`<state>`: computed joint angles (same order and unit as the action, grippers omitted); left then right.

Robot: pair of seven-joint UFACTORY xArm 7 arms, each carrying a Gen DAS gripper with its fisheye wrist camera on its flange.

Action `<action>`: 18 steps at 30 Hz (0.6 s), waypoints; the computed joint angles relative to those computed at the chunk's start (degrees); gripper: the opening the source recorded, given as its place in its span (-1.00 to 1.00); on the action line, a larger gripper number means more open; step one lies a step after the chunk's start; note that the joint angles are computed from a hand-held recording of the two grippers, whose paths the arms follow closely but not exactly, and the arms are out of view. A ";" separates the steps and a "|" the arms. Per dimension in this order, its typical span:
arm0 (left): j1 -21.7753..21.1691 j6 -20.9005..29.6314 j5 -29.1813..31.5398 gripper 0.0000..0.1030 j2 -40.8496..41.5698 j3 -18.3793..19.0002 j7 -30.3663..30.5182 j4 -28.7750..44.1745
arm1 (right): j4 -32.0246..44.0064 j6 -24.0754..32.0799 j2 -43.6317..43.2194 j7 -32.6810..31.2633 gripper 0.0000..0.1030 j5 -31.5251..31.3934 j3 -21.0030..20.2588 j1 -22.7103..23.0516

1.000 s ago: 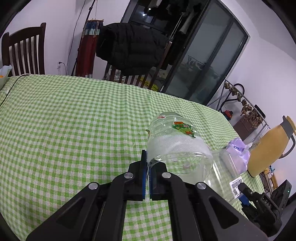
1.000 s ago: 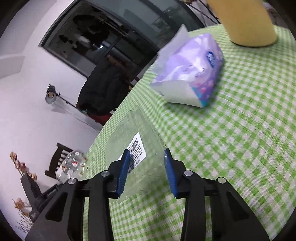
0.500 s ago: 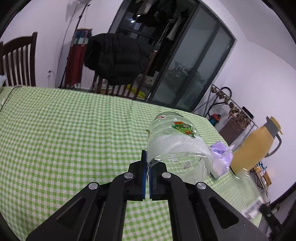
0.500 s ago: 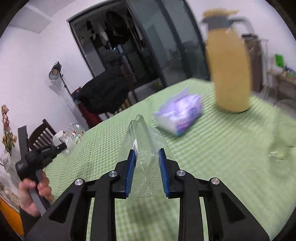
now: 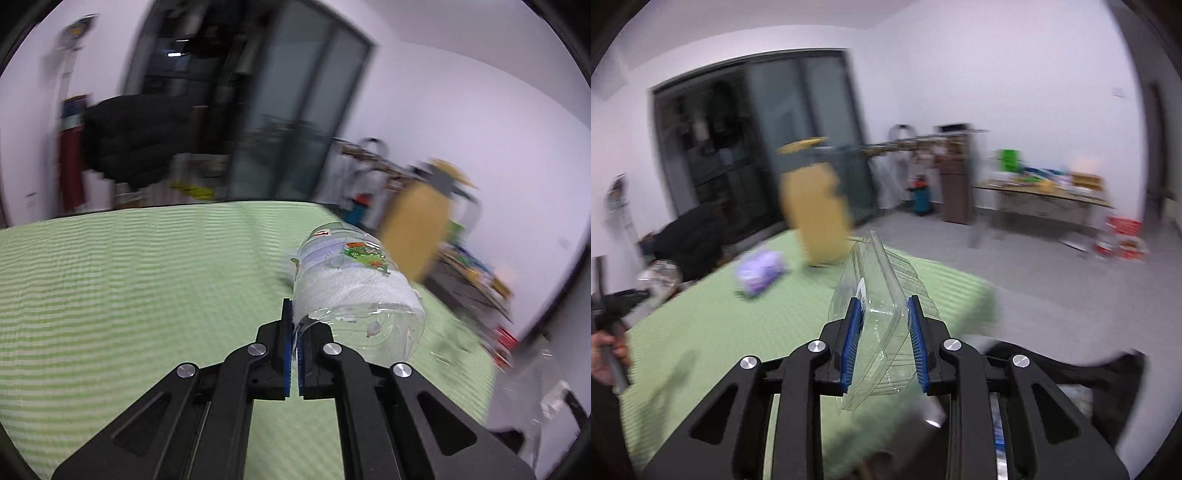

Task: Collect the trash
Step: 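Carry the jar and clamshell box to the bin and open both tools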

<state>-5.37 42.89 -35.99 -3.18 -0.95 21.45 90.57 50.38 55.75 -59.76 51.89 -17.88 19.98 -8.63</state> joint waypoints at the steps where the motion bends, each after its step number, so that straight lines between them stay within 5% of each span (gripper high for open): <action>1: -0.81 0.95 -1.93 -1.00 -2.15 -0.55 2.19 -1.69 | -1.85 4.04 -3.10 -0.72 -0.50 -0.44 -0.65 0.02; 6: -6.64 5.16 -4.06 -1.00 -9.74 -2.06 6.17 -7.03 | -12.47 14.78 -13.34 -2.09 -0.50 -0.90 -3.49 0.38; 18: -17.35 4.02 0.82 -1.00 -15.23 -6.52 2.61 -15.05 | -32.00 23.20 -21.35 -7.77 -0.49 0.19 -7.23 5.50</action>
